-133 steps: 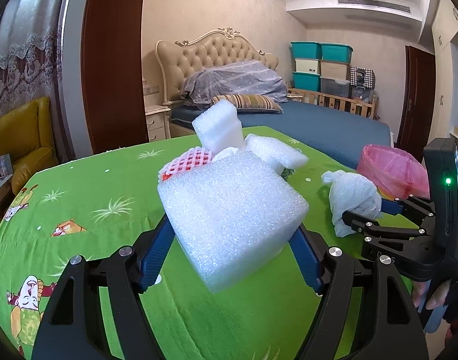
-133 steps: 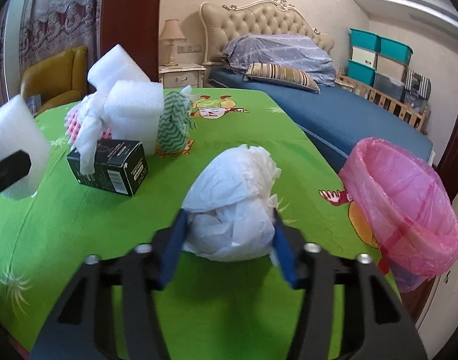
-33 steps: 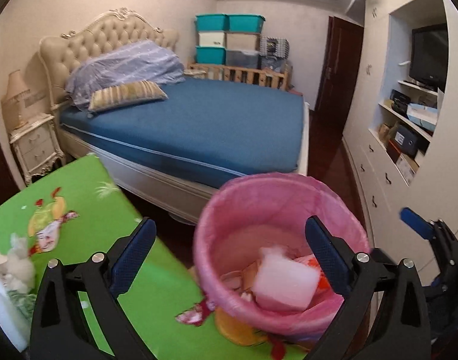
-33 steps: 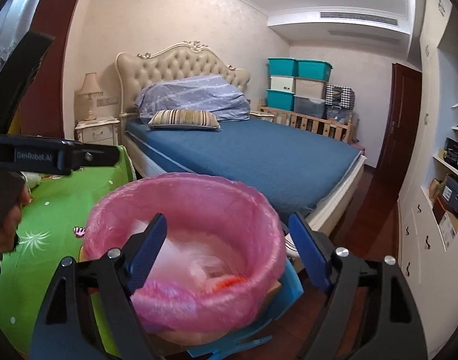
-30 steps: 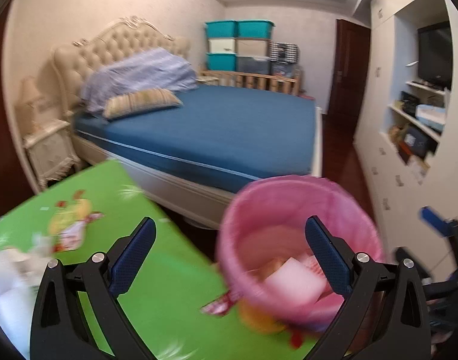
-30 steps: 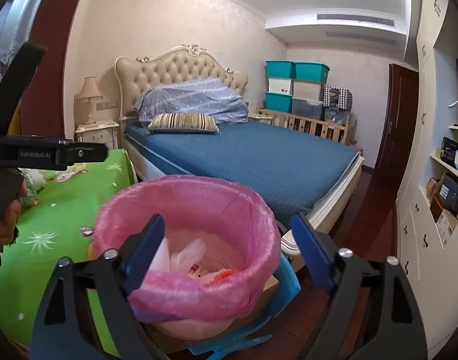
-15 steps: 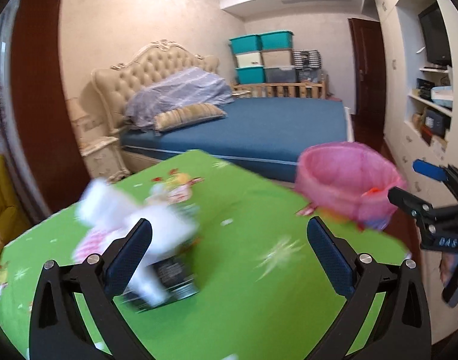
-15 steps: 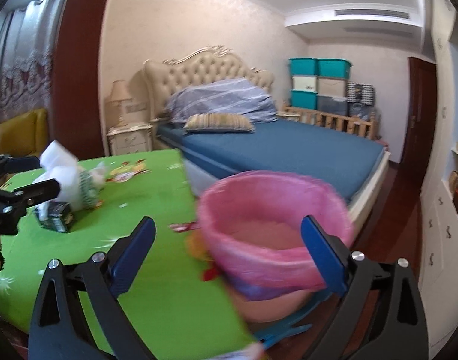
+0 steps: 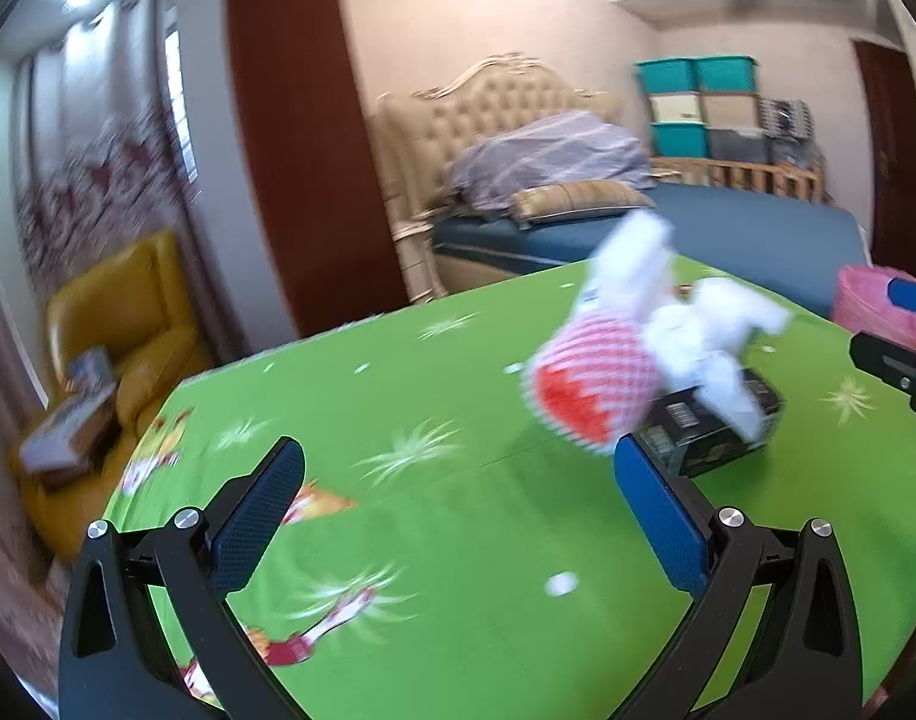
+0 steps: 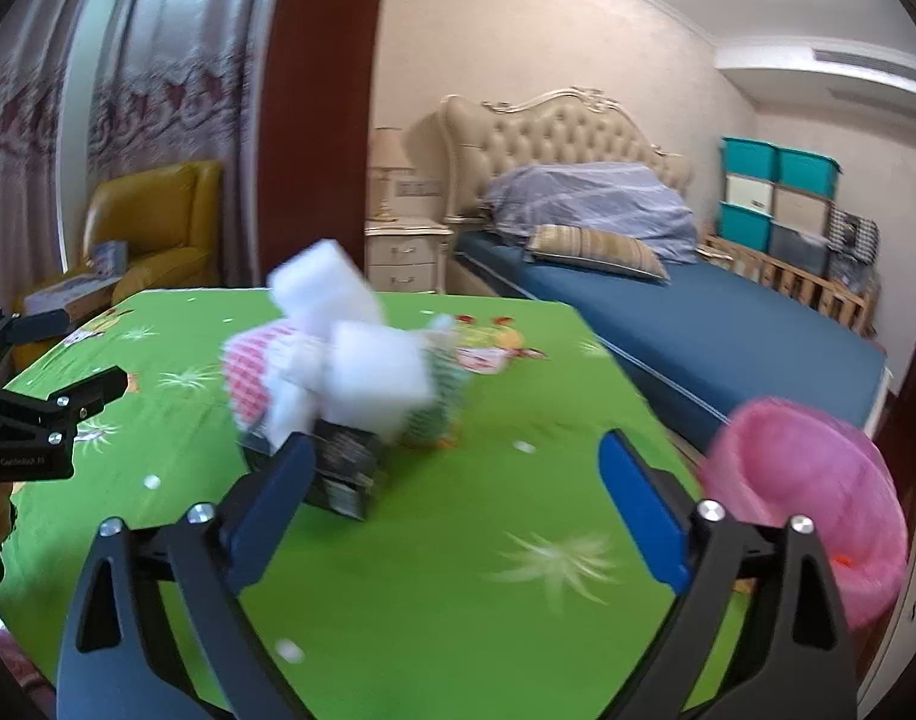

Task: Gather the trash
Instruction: 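Swing both empty tools back toward the items on the table, then grasp the white tissue beside the black box with the right tool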

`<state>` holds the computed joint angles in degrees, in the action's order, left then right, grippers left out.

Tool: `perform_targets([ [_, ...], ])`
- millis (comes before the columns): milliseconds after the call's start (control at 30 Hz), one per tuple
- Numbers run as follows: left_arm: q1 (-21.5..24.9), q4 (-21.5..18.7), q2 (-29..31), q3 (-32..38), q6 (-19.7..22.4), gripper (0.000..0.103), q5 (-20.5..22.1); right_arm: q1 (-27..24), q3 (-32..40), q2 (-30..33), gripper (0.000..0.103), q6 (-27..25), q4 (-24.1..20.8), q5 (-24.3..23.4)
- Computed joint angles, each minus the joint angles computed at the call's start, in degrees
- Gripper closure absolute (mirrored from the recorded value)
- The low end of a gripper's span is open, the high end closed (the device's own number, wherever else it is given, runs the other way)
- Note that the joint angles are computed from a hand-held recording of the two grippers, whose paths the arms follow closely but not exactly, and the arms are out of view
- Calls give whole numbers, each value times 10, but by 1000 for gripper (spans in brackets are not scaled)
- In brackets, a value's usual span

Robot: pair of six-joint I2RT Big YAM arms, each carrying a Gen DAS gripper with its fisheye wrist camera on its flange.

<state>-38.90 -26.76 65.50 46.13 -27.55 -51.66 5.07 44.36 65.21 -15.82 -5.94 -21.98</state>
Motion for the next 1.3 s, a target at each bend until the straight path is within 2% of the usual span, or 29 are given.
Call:
perform_targets([
  [100, 21, -15, -36, -28, -31, 6, 3, 42, 21, 16, 27, 1, -21, 14],
  [233, 32, -15, -71, -56, -39, 6, 12, 88, 45, 39, 40, -3, -33, 46],
  [467, 22, 3, -61, -61, -38, 6, 10, 141, 89, 80, 41, -12, -33, 109],
  [533, 23, 13, -69, -67, -35, 6, 14, 145, 93, 84, 44, -14, -36, 118],
  [633, 23, 14, -75, -72, -43, 6, 18, 153, 91, 80, 56, -11, -32, 137],
  [733, 22, 19, -79, -75, -49, 6, 13, 146, 81, 57, 56, -10, -28, 108],
  [867, 15, 23, -78, -74, -41, 6, 3, 152, 85, 54, 56, -26, -45, 104],
  [1033, 0, 25, -77, -74, -45, 6, -26, 168, 101, 92, 56, -27, -56, 146],
  [1200, 7, 20, -80, -76, -57, 6, -13, 175, 86, 99, 59, -46, -25, 180],
  [1267, 16, 18, -84, -77, -59, 6, -1, 175, 79, 97, 70, -54, -20, 182],
  [1300, 18, 18, -84, -78, -60, 6, 2, 174, 73, 95, 72, -61, -12, 182],
])
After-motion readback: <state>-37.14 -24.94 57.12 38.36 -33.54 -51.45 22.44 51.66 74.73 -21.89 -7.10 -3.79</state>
